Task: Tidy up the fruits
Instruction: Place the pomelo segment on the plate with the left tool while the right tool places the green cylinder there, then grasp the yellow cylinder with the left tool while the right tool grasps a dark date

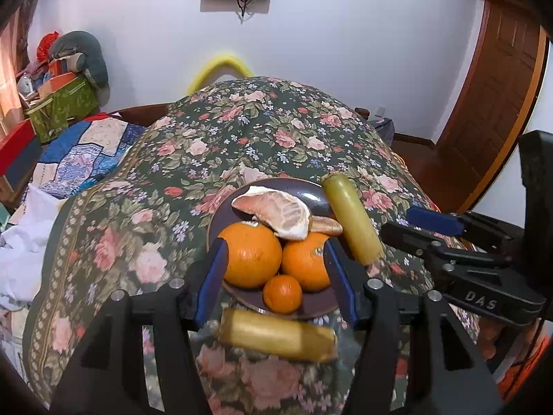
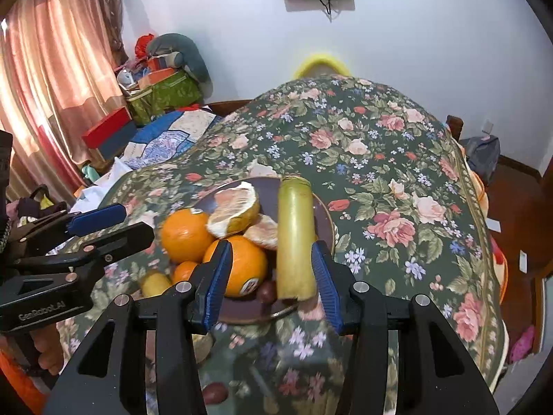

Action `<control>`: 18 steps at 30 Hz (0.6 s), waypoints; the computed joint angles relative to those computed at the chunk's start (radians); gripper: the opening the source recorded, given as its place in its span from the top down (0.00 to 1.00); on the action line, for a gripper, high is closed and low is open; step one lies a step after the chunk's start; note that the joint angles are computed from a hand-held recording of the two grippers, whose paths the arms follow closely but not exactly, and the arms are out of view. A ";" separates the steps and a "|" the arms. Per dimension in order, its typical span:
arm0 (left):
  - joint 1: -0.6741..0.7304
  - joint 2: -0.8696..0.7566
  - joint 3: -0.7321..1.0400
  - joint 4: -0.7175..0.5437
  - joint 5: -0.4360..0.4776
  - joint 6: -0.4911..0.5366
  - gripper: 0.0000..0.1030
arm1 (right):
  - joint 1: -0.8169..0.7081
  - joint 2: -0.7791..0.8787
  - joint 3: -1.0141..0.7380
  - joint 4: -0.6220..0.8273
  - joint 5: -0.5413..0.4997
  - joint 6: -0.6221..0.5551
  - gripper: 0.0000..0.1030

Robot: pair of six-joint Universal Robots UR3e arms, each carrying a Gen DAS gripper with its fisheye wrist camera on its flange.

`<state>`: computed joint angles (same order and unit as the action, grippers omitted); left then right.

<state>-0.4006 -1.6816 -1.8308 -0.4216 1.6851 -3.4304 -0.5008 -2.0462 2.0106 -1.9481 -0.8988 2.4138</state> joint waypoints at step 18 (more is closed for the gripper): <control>-0.136 0.026 -0.071 -0.104 0.099 -0.158 0.21 | -0.353 -0.378 -0.031 0.668 0.089 -0.389 0.50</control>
